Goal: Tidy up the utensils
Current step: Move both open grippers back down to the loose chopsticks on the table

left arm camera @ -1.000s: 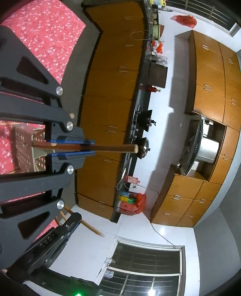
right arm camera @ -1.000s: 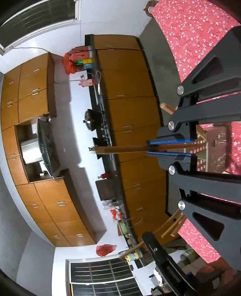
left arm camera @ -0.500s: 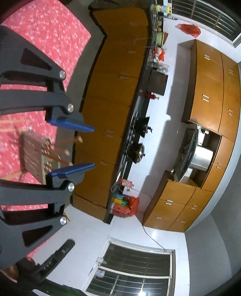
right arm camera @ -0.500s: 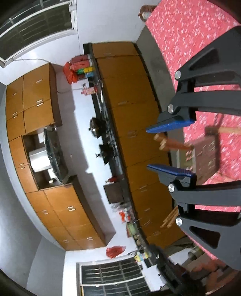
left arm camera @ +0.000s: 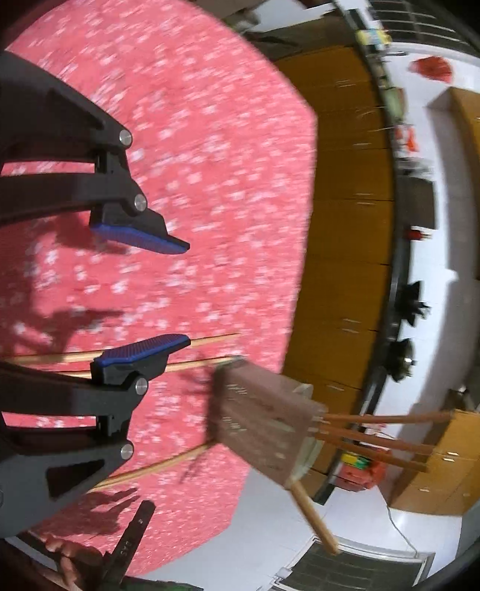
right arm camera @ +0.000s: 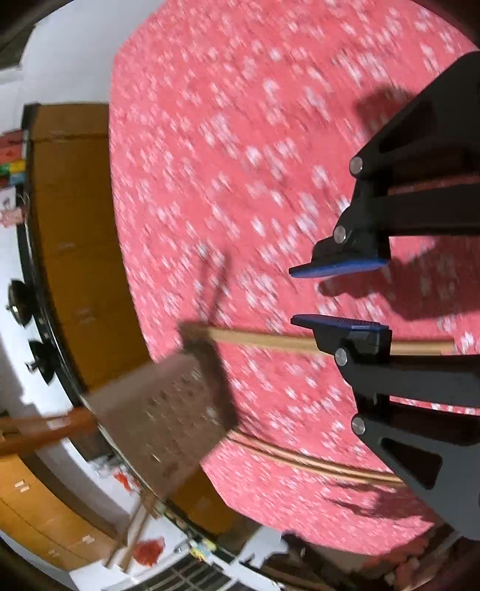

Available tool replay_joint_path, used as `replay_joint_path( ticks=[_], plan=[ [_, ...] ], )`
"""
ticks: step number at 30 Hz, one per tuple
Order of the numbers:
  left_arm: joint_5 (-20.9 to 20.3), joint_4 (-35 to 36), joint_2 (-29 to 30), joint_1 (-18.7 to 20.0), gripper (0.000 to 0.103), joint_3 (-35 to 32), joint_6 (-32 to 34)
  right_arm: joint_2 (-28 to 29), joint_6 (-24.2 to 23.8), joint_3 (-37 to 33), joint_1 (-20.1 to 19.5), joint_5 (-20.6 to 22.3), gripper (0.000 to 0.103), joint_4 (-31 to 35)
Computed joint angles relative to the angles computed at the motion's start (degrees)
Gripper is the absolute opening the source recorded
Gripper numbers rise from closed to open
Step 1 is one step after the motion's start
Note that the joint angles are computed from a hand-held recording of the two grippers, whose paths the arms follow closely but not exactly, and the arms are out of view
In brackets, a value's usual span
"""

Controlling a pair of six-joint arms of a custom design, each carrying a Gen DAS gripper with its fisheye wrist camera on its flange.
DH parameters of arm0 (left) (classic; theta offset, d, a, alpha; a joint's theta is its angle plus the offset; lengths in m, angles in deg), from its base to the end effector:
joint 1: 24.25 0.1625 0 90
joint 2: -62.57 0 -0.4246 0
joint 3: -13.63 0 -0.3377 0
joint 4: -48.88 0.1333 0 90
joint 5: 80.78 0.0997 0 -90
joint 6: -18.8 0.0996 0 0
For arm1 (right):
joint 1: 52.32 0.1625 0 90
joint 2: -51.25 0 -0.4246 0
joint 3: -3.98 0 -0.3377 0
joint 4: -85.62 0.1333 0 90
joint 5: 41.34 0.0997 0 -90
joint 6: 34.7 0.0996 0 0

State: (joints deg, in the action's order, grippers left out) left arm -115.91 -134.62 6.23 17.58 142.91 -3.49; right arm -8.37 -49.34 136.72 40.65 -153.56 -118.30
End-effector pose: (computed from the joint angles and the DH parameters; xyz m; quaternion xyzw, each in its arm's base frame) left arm -0.1905 -0.4587 0.1744 0.1154 0.8695 -0.3909 0.2789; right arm 0.1187 -0.4430 0.2010 0.0744 -0.9192 0.3219 0.2144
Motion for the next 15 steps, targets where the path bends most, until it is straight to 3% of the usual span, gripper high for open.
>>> replay_joint_path(
  ticks=[5, 15],
  plan=[
    [-2.2, -0.4, 0.4, 0.0, 0.045, 2.8, -1.4, 2.1, -1.8, -0.3, 0.9, 0.5, 0.018, 0.5],
    [-4.6, 1.7, 2.1, 0.2, 0.045, 1.2, -1.8, 4.7, -4.4, -0.7, 1.8, -2.6, 0.013, -1.1]
  ],
)
